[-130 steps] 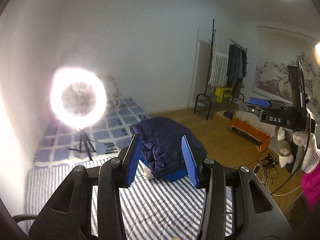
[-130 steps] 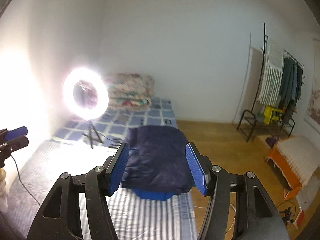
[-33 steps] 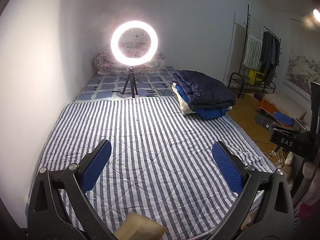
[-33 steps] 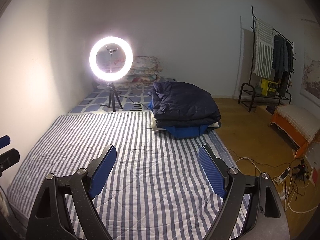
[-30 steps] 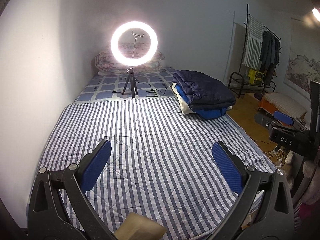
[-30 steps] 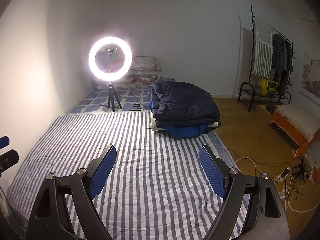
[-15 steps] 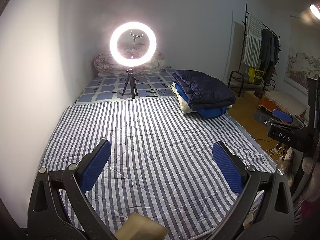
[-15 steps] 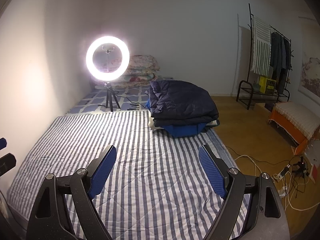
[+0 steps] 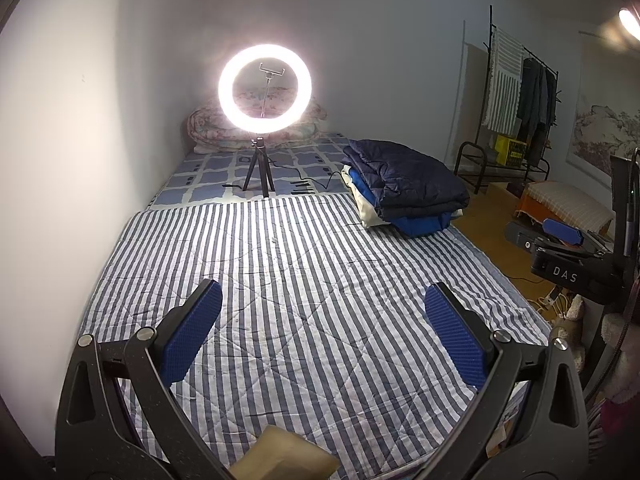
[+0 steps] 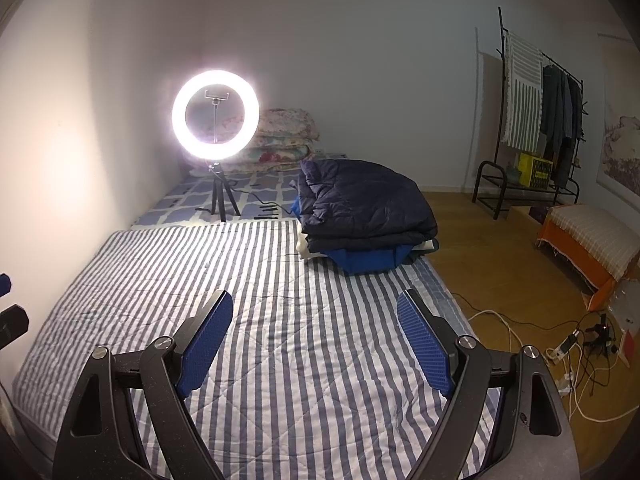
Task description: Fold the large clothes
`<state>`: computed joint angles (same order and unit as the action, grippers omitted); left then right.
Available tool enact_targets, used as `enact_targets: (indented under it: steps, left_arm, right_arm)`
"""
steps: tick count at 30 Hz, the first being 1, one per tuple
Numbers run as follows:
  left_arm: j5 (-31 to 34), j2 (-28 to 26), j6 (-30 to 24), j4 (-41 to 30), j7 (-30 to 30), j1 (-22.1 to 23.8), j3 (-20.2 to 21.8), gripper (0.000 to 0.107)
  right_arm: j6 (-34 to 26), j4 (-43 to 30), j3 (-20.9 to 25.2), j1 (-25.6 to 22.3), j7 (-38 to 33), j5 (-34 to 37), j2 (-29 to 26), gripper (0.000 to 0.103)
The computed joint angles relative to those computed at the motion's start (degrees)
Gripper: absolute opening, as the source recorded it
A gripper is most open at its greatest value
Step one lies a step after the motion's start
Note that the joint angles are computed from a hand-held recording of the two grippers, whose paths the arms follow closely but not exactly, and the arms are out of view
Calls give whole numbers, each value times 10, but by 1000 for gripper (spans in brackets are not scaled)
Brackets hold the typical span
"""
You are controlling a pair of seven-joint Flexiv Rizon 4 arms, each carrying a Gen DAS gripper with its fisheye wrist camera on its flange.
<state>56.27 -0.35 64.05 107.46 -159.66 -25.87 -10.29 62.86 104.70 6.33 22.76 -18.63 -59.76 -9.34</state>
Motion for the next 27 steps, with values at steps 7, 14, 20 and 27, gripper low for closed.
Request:
enact_targets:
  steps: [7, 14, 20, 27]
  left_arm:
    - [-1, 5, 11, 6, -1, 4, 0, 103]
    - [-11, 5, 9, 8, 13, 6, -1, 103]
    - [-14, 2, 4, 6, 20, 5, -2, 103]
    - [-16, -2, -4, 3, 23, 1, 0, 103]
  right_arm:
    - [-1, -1, -1, 0, -1, -2, -1, 84]
    - [-2, -2, -1, 0, -2, -3, -1, 84]
    - [-2, -1, -1, -1, 1, -7, 0, 84]
    - [-2, -1, -1, -1, 9, -14, -1, 84]
